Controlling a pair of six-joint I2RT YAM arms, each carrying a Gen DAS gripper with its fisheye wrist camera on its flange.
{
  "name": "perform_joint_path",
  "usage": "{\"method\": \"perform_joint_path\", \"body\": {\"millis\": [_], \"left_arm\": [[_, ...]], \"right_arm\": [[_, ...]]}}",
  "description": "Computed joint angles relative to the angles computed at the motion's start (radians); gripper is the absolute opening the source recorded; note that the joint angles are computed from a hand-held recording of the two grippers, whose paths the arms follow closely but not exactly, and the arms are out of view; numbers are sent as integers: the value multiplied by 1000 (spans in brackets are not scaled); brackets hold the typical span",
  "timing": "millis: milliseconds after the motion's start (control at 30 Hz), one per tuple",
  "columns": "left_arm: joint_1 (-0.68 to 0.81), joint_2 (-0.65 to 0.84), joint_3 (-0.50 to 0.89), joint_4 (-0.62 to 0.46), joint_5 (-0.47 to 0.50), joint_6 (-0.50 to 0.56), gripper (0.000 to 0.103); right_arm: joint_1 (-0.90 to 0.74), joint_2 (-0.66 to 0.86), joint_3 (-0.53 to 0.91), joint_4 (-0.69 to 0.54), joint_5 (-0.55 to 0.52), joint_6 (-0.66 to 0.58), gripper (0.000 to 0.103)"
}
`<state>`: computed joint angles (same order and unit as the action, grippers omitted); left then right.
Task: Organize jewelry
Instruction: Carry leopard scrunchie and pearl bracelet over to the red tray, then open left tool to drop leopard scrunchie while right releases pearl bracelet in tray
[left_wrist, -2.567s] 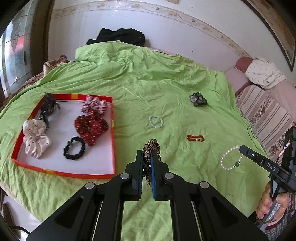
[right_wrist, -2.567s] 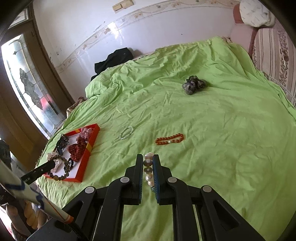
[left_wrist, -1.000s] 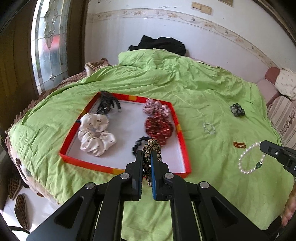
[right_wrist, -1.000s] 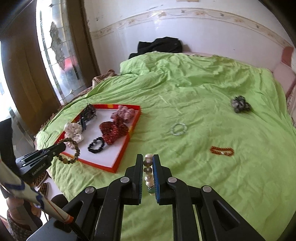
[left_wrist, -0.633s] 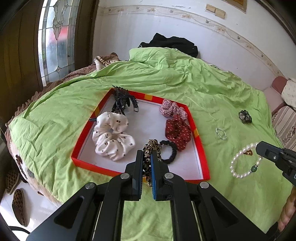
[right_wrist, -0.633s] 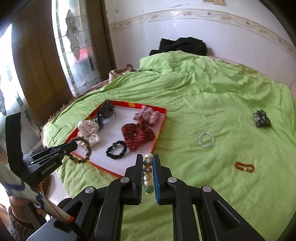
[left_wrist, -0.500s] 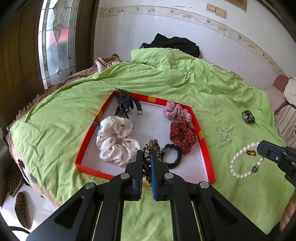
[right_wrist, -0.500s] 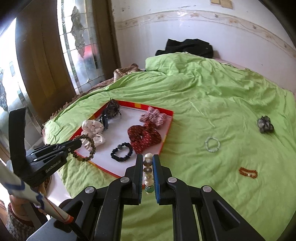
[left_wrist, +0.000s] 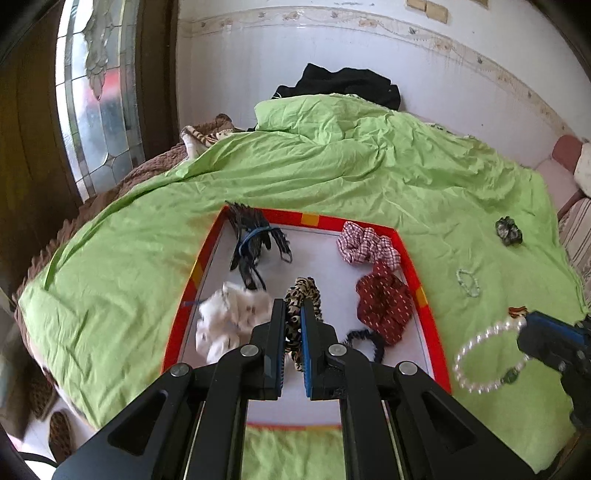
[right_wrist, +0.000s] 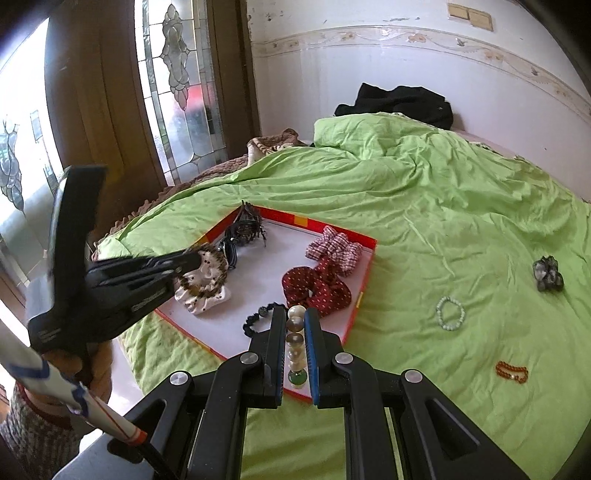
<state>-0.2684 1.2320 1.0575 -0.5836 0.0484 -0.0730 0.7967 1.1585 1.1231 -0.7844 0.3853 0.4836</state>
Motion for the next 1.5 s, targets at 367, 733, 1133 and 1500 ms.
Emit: {"method": "perform_joint_path", "body": {"millis": [367, 733, 1133, 1500], "left_arm": [[43, 287, 272, -35, 44, 87, 7], [42, 593, 619, -157, 105, 115, 7], [29, 841, 894, -295, 123, 191, 7], [25, 885, 890, -281, 79, 184, 7]], "right_arm": [[-32, 108, 60, 92, -64, -75, 11], [-120, 247, 108, 232, -224, -109, 11], [-181, 434, 155, 326, -393, -72, 11], [-224, 503, 127, 339, -396, -56, 11]]}}
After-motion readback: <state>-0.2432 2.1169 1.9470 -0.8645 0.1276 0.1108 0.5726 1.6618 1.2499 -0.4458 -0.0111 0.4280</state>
